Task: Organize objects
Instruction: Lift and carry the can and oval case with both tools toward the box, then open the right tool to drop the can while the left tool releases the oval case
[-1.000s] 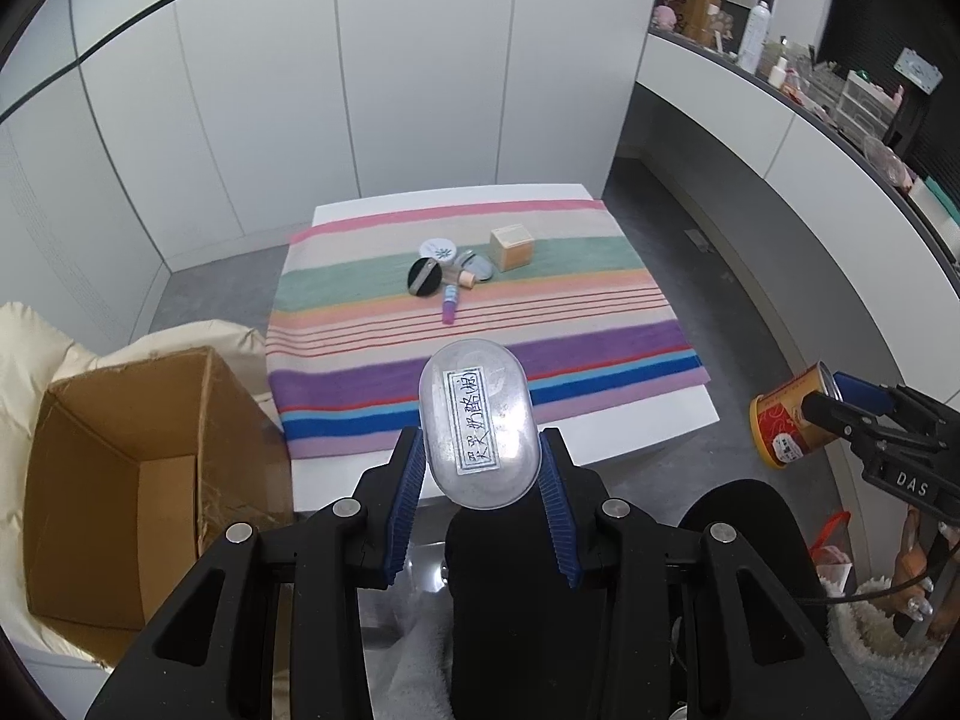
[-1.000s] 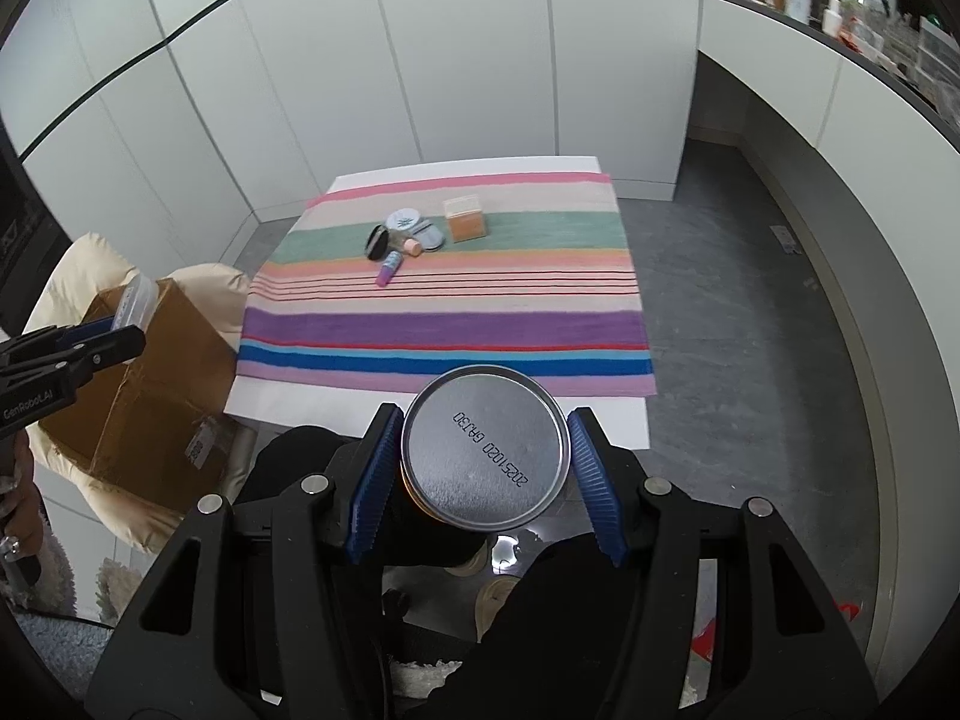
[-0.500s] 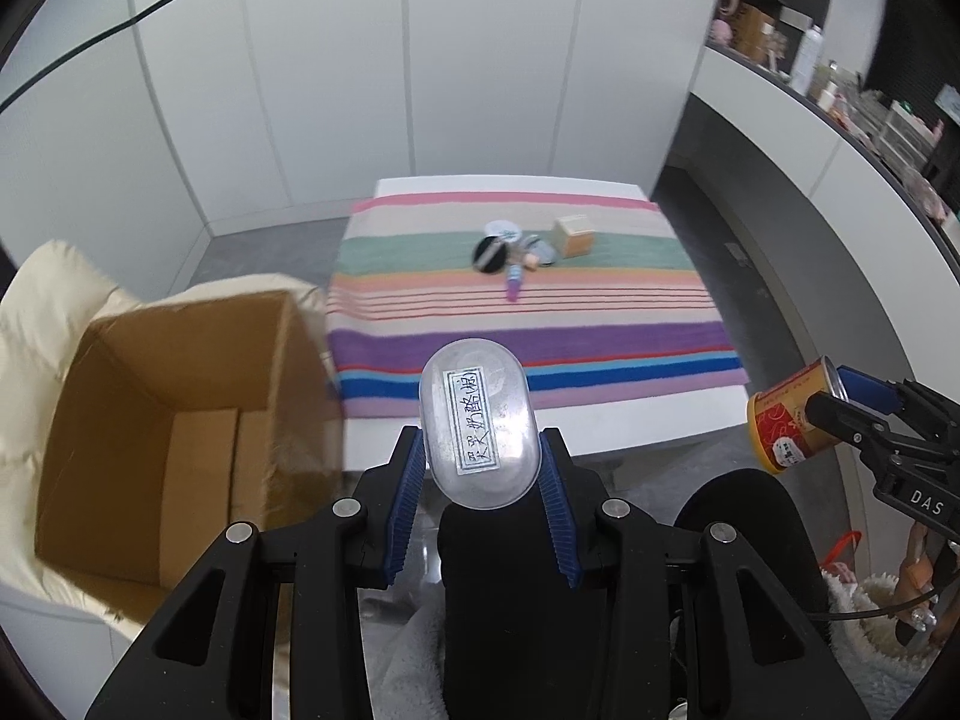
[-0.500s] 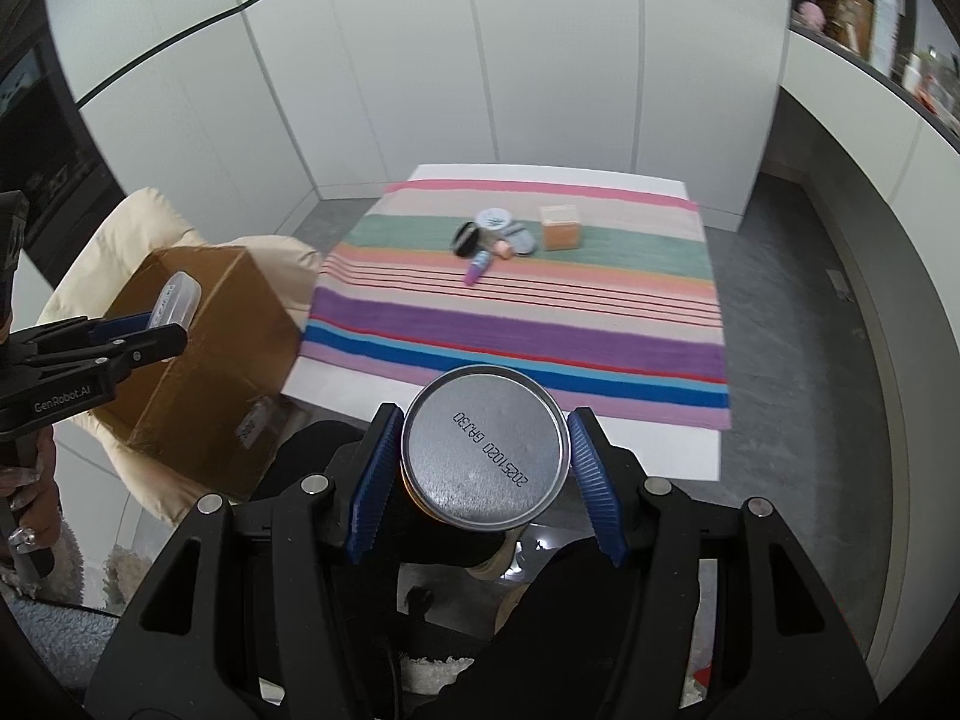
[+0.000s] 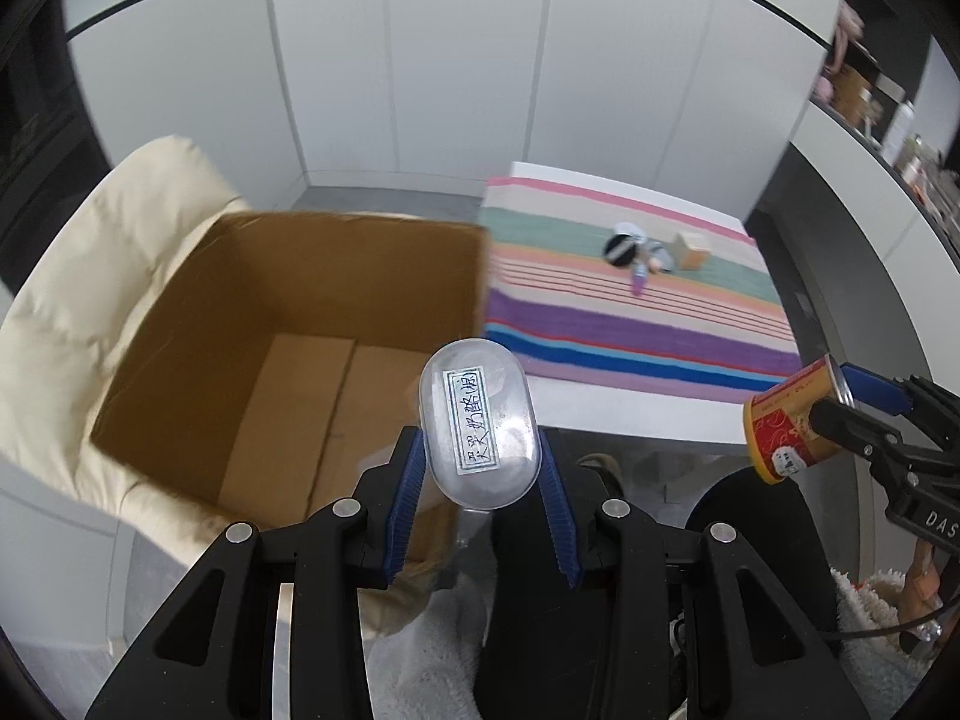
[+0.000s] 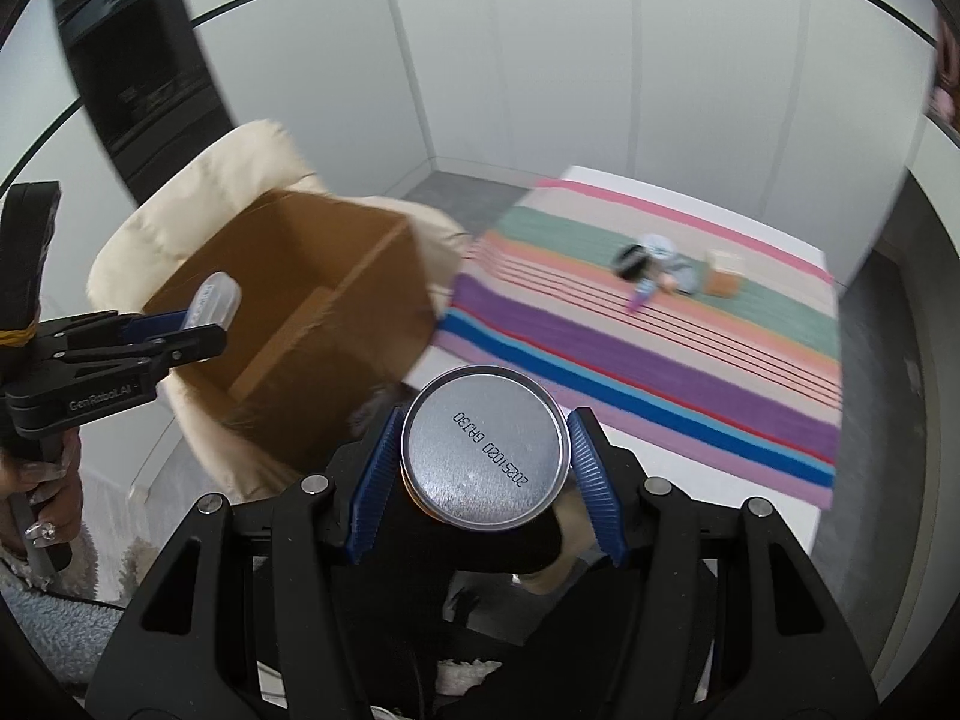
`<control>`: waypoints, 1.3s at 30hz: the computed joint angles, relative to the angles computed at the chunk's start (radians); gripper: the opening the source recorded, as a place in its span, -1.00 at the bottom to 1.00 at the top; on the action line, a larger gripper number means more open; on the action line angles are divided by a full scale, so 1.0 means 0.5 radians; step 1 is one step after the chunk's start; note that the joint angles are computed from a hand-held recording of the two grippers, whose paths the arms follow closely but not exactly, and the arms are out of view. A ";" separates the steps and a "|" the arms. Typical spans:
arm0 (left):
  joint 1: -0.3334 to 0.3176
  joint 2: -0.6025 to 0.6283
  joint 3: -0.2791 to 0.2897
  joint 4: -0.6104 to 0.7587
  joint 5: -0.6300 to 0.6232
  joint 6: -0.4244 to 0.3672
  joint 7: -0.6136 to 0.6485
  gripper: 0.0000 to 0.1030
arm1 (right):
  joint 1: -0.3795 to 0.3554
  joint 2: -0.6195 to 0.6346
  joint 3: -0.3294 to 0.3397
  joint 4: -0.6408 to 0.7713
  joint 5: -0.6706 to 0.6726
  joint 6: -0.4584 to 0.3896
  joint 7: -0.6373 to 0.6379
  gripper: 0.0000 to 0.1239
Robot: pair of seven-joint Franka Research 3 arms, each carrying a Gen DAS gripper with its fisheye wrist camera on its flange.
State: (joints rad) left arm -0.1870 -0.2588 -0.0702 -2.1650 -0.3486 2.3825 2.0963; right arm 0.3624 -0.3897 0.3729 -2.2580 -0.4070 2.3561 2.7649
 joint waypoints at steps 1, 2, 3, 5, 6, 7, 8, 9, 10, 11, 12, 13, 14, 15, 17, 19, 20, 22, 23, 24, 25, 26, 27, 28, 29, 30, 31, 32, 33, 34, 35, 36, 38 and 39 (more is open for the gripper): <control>0.012 0.000 0.012 0.002 -0.003 -0.008 -0.007 -0.24 | 0.003 0.053 0.005 0.041 -0.007 0.021 -0.023 -0.05; 0.022 -0.007 0.022 -0.002 -0.005 -0.016 -0.010 -0.24 | 0.010 0.094 0.008 0.075 -0.015 0.030 -0.035 -0.05; 0.032 -0.007 0.031 0.001 -0.009 -0.024 -0.015 -0.24 | 0.019 0.138 0.008 0.113 -0.025 0.031 -0.050 -0.05; 0.046 -0.008 0.043 0.009 -0.024 -0.035 -0.018 -0.24 | 0.046 0.209 -0.001 0.176 -0.047 0.030 -0.077 -0.05; 0.050 -0.003 0.038 0.016 -0.020 -0.027 -0.026 -0.24 | 0.061 0.233 -0.011 0.196 -0.056 0.033 -0.086 -0.05; 0.053 0.000 0.035 0.022 -0.020 -0.018 -0.029 -0.24 | 0.076 0.269 -0.021 0.227 -0.067 0.039 -0.103 -0.05; 0.053 0.006 0.034 0.030 -0.024 -0.010 -0.030 -0.24 | 0.091 0.294 -0.027 0.255 -0.081 0.031 -0.107 -0.05; 0.054 0.010 0.035 0.038 -0.031 0.003 -0.023 -0.24 | 0.103 0.319 -0.036 0.280 -0.100 0.023 -0.110 -0.05; 0.055 0.019 0.028 0.048 -0.026 0.036 -0.026 -0.24 | 0.112 0.353 -0.046 0.312 -0.124 0.015 -0.114 -0.05; 0.059 0.034 0.019 0.058 -0.009 0.074 -0.036 -0.24 | 0.122 0.392 -0.061 0.349 -0.149 0.010 -0.124 -0.05; 0.061 0.048 0.012 0.068 0.003 0.105 -0.046 -0.24 | 0.136 0.415 -0.077 0.371 -0.165 0.009 -0.130 -0.05; 0.064 0.068 0.011 0.083 0.009 0.128 -0.051 -0.24 | 0.147 0.445 -0.095 0.399 -0.180 0.009 -0.142 -0.05; 0.068 0.083 0.006 0.089 0.020 0.152 -0.061 -0.24 | 0.158 0.481 -0.112 0.434 -0.199 0.007 -0.156 -0.05; 0.076 0.117 0.000 0.114 0.043 0.178 -0.081 -0.24 | 0.169 0.524 -0.131 0.477 -0.215 0.003 -0.176 -0.05; 0.098 0.205 -0.013 0.189 0.089 0.201 -0.132 -0.24 | 0.196 0.601 -0.172 0.557 -0.235 0.001 -0.217 -0.05; 0.130 0.290 -0.028 0.270 0.135 0.197 -0.211 -0.24 | 0.226 0.688 -0.214 0.647 -0.251 0.001 -0.266 -0.05; 0.150 0.353 -0.032 0.331 0.150 0.183 -0.253 -0.24 | 0.242 0.738 -0.235 0.701 -0.260 -0.003 -0.295 -0.05; 0.192 0.434 -0.049 0.399 0.219 0.191 -0.341 -0.24 | 0.279 0.844 -0.281 0.814 -0.269 -0.007 -0.354 -0.05; 0.213 0.477 -0.055 0.436 0.254 0.194 -0.385 -0.24 | 0.300 0.915 -0.305 0.890 -0.266 -0.012 -0.393 -0.05; 0.232 0.512 -0.061 0.471 0.271 0.181 -0.415 -0.24 | 0.321 0.963 -0.330 0.940 -0.258 -0.008 -0.421 -0.05; 0.253 0.541 -0.065 0.503 0.283 0.160 -0.450 -0.24 | 0.342 1.019 -0.354 1.000 -0.244 -0.008 -0.454 -0.05; 0.274 0.565 -0.068 0.531 0.286 0.140 -0.476 -0.24 | 0.362 1.088 -0.377 1.075 -0.224 -0.009 -0.499 -0.05; 0.291 0.581 -0.072 0.548 0.294 0.129 -0.493 -0.24 | 0.381 1.146 -0.399 1.139 -0.207 -0.006 -0.539 -0.05; 0.307 0.594 -0.075 0.557 0.319 0.130 -0.517 -0.24 | 0.400 1.192 -0.420 1.190 -0.185 -0.003 -0.575 -0.05; 0.320 0.605 -0.079 0.562 0.343 0.138 -0.539 -0.24 | 0.417 1.260 -0.438 1.266 -0.155 -0.002 -0.625 -0.05; 0.331 0.614 -0.083 0.565 0.361 0.144 -0.553 -0.24 | 0.434 1.308 -0.456 1.321 -0.129 0.001 -0.666 -0.05; 0.341 0.627 -0.085 0.574 0.387 0.142 -0.574 -0.24 | 0.451 1.375 -0.472 1.399 -0.098 -0.003 -0.716 -0.05; 0.349 0.642 -0.087 0.585 0.414 0.134 -0.599 -0.24 | 0.469 1.419 -0.490 1.448 -0.075 -0.005 -0.751 -0.05; 0.359 0.657 -0.087 0.597 0.437 0.120 -0.623 -0.24 | 0.487 1.463 -0.507 1.501 -0.053 -0.009 -0.787 -0.05; 0.368 0.668 -0.089 0.606 0.443 0.106 -0.633 -0.24 | 0.506 1.507 -0.526 1.555 -0.033 -0.011 -0.818 -0.05; 0.377 0.678 -0.091 0.611 0.456 0.090 -0.644 -0.24 | 0.527 1.552 -0.548 1.609 -0.017 -0.012 -0.836 -0.05; 0.382 0.683 -0.094 0.613 0.468 0.081 -0.653 -0.24 | 0.546 1.584 -0.570 1.647 0.001 -0.012 -0.848 -0.05; 0.396 0.698 -0.100 0.623 0.466 0.049 -0.643 -0.24 | 0.580 1.651 -0.605 1.729 0.051 -0.024 -0.884 -0.05; 0.401 0.702 -0.104 0.626 0.455 0.038 -0.635 -0.23 | 0.592 1.675 -0.619 1.757 0.076 -0.030 -0.906 -0.05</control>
State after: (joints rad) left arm 0.0137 0.0923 -0.1220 -1.8520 -0.1210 2.4014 1.7787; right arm 0.6586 0.4480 0.0636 -1.3795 -0.3691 2.3413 2.3118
